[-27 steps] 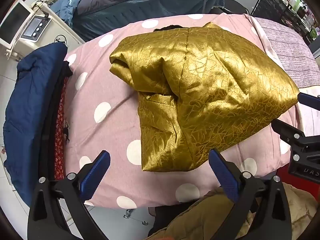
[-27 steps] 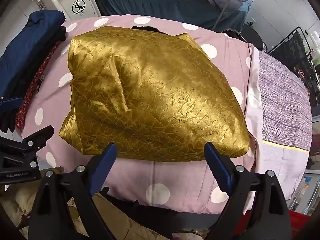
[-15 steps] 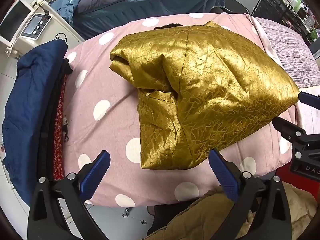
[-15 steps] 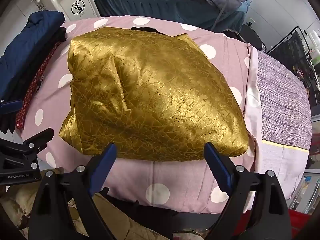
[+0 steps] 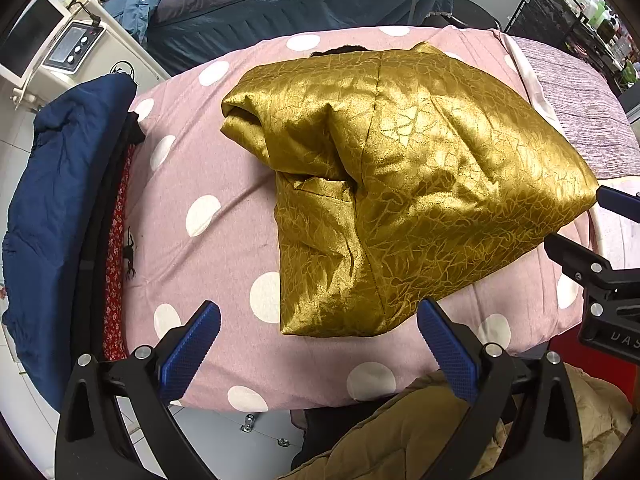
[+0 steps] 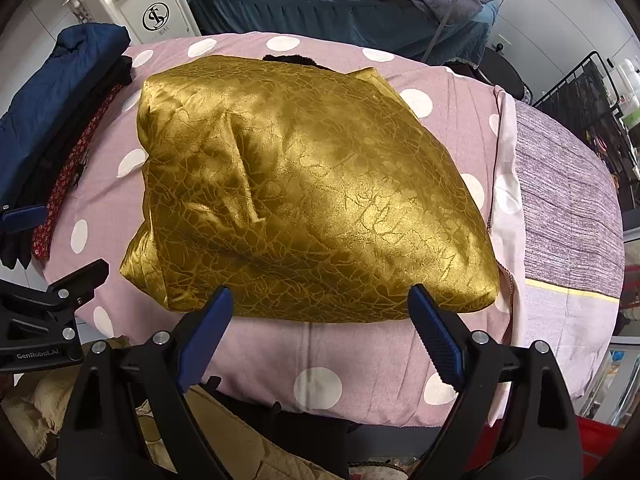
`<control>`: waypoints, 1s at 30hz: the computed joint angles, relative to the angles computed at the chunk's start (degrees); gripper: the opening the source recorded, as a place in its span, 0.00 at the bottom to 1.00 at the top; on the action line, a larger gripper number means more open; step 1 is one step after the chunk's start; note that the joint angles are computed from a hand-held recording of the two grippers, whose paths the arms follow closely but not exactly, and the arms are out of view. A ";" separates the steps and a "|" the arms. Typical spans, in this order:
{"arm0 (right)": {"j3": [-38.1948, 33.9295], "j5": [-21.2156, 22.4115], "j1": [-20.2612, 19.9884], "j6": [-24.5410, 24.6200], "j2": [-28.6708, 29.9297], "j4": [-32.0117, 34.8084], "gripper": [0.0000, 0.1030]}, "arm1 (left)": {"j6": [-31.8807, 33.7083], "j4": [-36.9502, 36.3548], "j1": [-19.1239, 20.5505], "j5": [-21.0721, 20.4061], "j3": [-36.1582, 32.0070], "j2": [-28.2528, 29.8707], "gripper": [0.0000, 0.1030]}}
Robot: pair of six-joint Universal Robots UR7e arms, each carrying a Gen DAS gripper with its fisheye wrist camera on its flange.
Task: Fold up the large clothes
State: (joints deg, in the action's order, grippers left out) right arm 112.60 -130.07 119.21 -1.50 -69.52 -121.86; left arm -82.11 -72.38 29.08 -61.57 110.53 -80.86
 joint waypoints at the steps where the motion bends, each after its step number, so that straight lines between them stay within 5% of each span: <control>1: 0.21 -0.01 -0.04 -0.09 -0.16 -0.25 0.85 | 0.14 0.11 0.18 0.14 -0.03 -0.18 0.94; 30: 0.61 0.34 0.11 -0.23 -0.32 -0.47 0.85 | -0.08 0.66 0.13 0.11 0.03 -0.96 0.94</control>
State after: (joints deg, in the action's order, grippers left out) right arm 113.21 -129.73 119.33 -1.74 -69.84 -122.33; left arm -82.19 -71.72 29.21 -61.46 110.55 -81.82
